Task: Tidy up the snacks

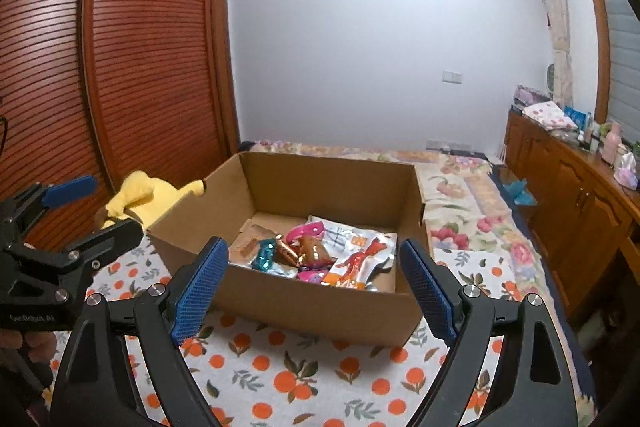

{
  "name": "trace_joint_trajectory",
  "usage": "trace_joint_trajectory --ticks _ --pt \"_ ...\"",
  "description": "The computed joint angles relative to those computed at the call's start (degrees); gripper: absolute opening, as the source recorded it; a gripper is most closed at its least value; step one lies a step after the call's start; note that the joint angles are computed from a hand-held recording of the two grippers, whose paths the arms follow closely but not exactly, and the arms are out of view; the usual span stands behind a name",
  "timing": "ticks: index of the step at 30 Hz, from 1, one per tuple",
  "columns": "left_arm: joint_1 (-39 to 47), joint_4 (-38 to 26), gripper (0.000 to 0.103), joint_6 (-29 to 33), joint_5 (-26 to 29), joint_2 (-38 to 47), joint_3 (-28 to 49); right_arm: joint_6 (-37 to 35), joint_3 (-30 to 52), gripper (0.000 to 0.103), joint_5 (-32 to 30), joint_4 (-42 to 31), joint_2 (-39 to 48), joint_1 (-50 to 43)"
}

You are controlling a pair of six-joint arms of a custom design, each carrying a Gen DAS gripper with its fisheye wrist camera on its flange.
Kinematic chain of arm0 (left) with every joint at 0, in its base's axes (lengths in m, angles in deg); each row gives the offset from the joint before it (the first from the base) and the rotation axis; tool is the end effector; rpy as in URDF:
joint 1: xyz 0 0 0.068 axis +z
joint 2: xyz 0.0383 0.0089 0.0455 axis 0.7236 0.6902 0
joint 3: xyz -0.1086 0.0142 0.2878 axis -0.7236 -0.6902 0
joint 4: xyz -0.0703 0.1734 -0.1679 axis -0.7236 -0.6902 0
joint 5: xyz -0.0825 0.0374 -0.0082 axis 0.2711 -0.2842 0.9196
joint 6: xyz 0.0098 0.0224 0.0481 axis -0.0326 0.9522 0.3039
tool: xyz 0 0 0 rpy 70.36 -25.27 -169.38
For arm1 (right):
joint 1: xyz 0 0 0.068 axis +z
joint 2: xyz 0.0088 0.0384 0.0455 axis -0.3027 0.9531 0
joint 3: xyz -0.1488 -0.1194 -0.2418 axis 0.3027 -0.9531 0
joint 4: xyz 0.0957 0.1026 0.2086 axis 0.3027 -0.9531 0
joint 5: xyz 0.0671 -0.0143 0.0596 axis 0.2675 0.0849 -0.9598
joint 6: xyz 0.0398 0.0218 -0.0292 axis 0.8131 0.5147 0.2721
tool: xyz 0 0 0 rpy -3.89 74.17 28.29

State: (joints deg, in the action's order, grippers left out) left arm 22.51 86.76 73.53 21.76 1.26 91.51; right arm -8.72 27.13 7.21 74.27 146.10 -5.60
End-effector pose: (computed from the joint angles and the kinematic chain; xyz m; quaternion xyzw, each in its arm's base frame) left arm 0.1934 -0.0738 0.1823 0.0577 0.8406 -0.0047 0.5386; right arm 0.2458 0.0568 0.1534 -0.1629 0.8423 0.0799 0.5075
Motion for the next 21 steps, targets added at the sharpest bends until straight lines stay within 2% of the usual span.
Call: trace_joint_trajectory --ticks 11,21 --pt "-5.7 -10.7 0.098 -3.3 -5.4 -13.6 -1.9 1.7 -6.9 0.09 4.1 -2.6 -12.5 1.4" --pt "-9.7 -19.2 0.098 -6.6 -11.0 -22.3 -3.1 2.6 -11.4 0.09 4.8 -9.8 -26.5 0.2"
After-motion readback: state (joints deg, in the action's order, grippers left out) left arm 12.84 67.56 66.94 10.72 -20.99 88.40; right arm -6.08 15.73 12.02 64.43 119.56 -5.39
